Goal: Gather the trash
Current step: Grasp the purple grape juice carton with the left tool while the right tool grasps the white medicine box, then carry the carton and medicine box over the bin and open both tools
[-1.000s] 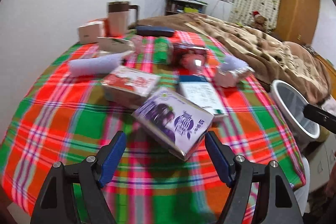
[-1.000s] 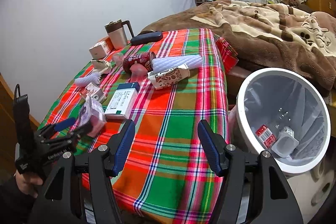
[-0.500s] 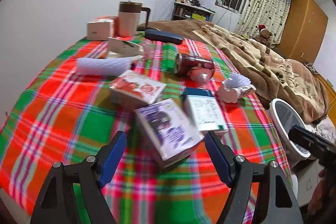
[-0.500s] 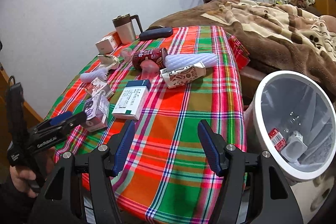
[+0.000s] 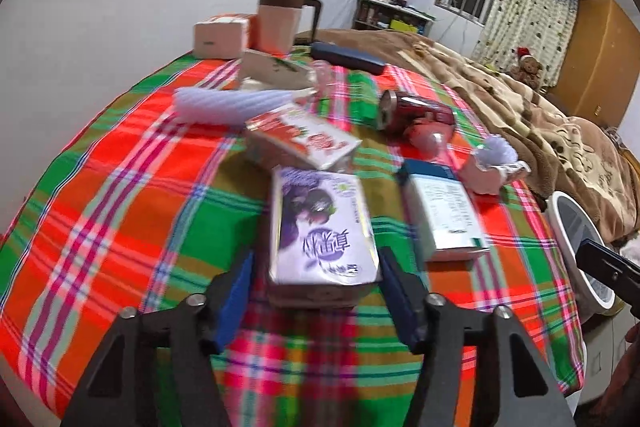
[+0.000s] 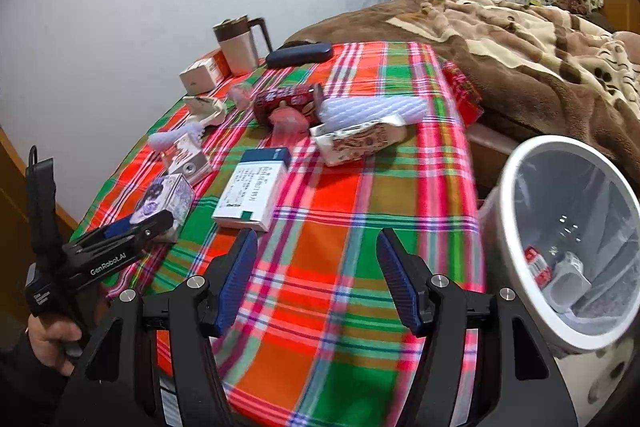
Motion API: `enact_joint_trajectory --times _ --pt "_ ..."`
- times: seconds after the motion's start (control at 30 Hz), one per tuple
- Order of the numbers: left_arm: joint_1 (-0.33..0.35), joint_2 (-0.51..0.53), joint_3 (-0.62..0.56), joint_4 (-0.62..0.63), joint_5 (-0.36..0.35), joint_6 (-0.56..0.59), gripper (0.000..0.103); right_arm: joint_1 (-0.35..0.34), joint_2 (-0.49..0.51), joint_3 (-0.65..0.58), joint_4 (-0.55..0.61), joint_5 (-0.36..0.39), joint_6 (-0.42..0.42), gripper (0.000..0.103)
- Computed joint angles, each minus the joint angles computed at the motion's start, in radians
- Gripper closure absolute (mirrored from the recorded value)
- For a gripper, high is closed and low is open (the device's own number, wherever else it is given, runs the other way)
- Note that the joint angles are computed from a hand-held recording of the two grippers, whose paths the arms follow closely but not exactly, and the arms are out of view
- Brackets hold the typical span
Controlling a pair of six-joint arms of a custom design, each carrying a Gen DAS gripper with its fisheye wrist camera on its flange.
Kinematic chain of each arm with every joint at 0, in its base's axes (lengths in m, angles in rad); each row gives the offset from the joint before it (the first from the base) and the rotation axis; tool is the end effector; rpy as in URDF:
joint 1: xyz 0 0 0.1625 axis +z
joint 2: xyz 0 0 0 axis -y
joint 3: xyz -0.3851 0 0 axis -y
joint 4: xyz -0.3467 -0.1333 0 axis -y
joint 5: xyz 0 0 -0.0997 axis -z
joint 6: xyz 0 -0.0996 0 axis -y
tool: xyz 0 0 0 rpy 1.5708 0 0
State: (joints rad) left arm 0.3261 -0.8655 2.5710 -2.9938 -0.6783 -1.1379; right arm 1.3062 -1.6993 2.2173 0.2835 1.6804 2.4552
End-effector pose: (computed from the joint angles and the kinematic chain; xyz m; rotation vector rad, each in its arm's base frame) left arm -0.1990 -0.2899 0.0244 0.2910 2.3870 -0.9398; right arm 0.0530 -0.2725 0.2323 0.4811 -2.5194 0.8585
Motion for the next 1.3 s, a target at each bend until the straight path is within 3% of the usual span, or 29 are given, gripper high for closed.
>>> enact_joint_trajectory --times 0.33,0.6,0.8,1.0,1.3 --pt "-0.007 -0.041 0.056 -0.046 0.021 0.023 0.047 0.135 0.226 -0.075 -0.069 0.102 0.073 0.039" --pt "0.014 -0.075 0.083 -0.041 0.035 0.012 0.047 0.199 0.345 -0.117 -0.118 0.161 0.123 0.039" --pt "0.028 -0.061 0.087 -0.09 0.033 0.044 0.047 0.255 0.42 -0.136 -0.167 0.268 0.133 0.039" --pt "0.034 -0.053 0.085 -0.111 0.029 0.071 0.047 0.274 0.445 -0.142 -0.19 0.332 0.137 0.039" --pt "-0.003 -0.057 0.102 -0.117 0.014 0.059 0.048 0.216 0.338 -0.072 -0.193 0.241 0.106 0.041"
